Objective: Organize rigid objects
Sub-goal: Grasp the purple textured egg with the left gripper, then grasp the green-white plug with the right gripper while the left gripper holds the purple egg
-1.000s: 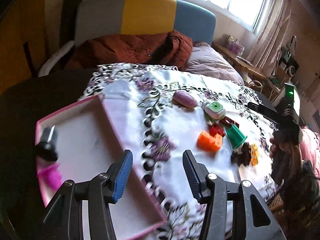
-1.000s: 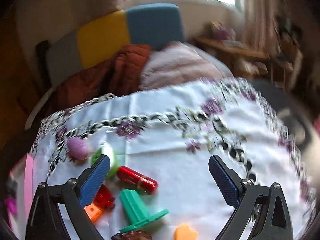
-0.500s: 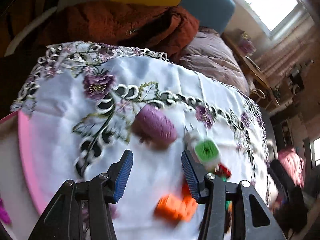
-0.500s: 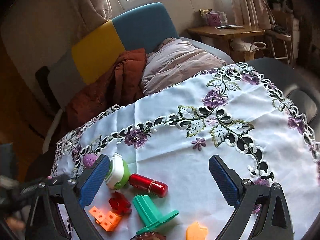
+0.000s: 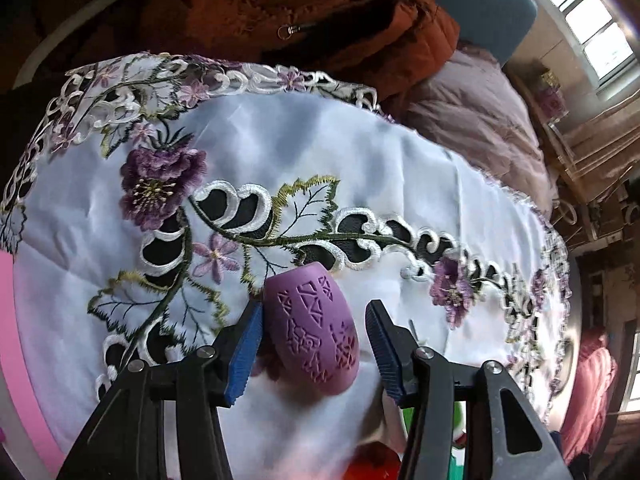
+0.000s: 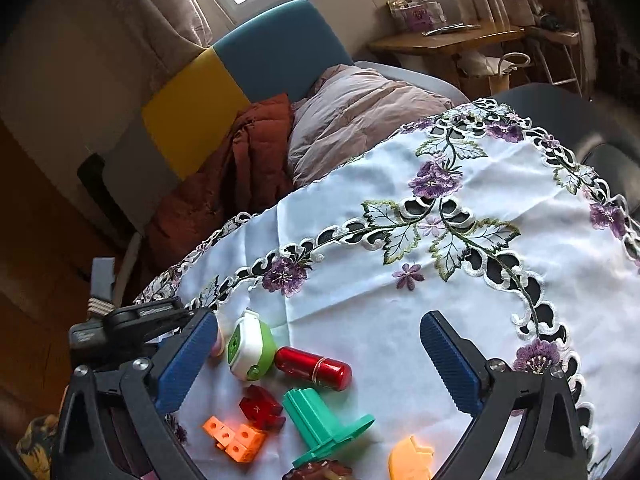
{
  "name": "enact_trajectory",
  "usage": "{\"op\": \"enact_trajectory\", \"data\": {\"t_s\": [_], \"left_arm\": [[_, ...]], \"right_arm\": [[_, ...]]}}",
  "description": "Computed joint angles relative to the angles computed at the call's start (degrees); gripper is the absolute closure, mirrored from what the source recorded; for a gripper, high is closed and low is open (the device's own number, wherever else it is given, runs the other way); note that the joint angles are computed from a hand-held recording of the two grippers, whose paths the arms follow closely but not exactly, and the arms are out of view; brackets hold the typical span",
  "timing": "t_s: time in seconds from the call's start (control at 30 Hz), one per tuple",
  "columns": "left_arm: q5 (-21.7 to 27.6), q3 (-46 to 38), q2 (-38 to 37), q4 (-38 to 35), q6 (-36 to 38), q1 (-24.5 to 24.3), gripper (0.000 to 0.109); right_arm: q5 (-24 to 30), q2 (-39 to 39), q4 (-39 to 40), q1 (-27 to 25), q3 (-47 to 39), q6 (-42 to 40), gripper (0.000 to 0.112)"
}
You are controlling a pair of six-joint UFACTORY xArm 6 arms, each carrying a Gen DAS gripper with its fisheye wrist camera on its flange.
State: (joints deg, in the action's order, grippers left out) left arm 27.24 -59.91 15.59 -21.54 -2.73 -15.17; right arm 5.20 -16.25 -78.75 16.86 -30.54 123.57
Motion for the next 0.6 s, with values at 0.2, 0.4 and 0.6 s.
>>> {"op": "enact_trajectory", "data": {"t_s": [0.2, 0.4, 0.6], "left_arm": [[-3.43, 1.42, 0.39, 16.12, -3.94, -2.01, 0.059], [-9.4, 10.78, -6.16, 7.88, 5.76, -0.74, 0.064], [-13.87, 27.02, -19.85, 0.17, 15.7, -1.59, 0.064]], "right_arm": [[-0.44, 0.15, 0.48, -0.41, 0.09, -0.25, 0.01], [0.61, 0.68, 4.1, 0.45, 0.06, -4.69, 0.01], [0.72, 1.49, 7.75, 0.98, 0.07, -9.17, 0.011]]}}
